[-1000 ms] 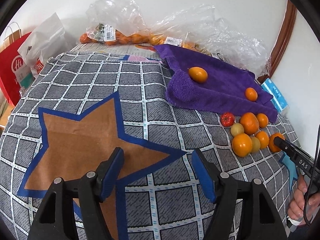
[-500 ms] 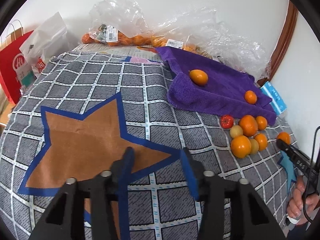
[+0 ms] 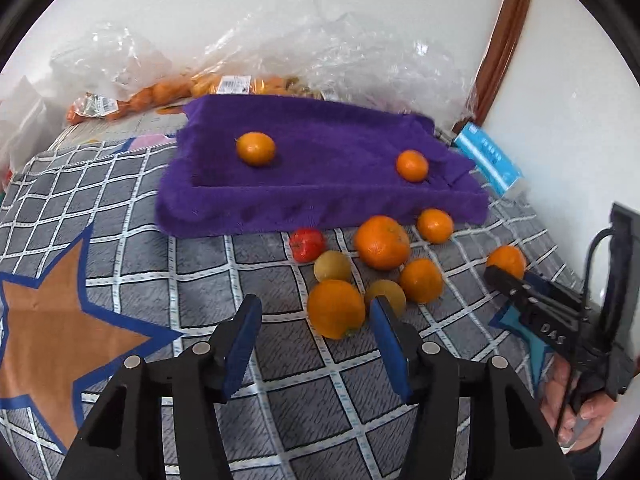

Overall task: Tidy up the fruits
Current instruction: 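Close left gripper on another large mandarin while right gripper holds its mandarin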

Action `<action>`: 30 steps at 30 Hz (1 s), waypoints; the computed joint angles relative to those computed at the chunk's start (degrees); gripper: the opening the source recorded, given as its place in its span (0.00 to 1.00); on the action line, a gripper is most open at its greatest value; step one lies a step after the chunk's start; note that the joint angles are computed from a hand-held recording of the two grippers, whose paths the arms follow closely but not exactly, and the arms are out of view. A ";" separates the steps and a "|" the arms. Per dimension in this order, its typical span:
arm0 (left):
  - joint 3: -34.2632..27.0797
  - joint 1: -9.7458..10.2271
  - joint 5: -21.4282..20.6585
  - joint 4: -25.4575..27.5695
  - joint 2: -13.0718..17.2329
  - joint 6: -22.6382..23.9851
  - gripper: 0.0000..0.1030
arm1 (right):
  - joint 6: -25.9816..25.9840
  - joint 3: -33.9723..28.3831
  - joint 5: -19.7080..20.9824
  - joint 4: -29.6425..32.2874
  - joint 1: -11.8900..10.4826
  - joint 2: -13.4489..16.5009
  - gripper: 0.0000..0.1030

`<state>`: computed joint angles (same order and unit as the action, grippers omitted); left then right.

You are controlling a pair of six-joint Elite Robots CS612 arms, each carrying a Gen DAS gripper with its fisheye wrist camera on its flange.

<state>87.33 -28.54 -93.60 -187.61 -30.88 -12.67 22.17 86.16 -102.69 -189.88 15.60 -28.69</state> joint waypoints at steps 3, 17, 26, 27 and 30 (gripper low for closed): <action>-0.92 -0.06 -1.56 2.31 0.29 -0.16 0.39 | 0.64 0.12 0.86 -0.01 -0.25 -0.02 0.39; -2.61 0.17 -3.79 7.03 0.54 -1.06 0.32 | 1.81 0.31 0.67 -0.42 -0.27 -0.03 0.39; -2.08 -0.07 -2.73 6.24 0.41 -1.15 0.31 | 1.69 0.23 0.80 -0.14 -0.30 0.00 0.39; -1.81 -0.23 -2.08 5.76 0.38 -0.89 0.31 | 1.63 0.25 0.96 -0.29 -0.34 0.02 0.39; -1.12 -0.85 0.39 4.11 0.34 -0.10 0.31 | 1.77 0.30 1.01 -0.41 -0.37 0.02 0.39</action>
<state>86.21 -29.39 -93.20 -183.50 -30.54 -12.77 23.95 86.46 -101.68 -190.29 15.23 -28.66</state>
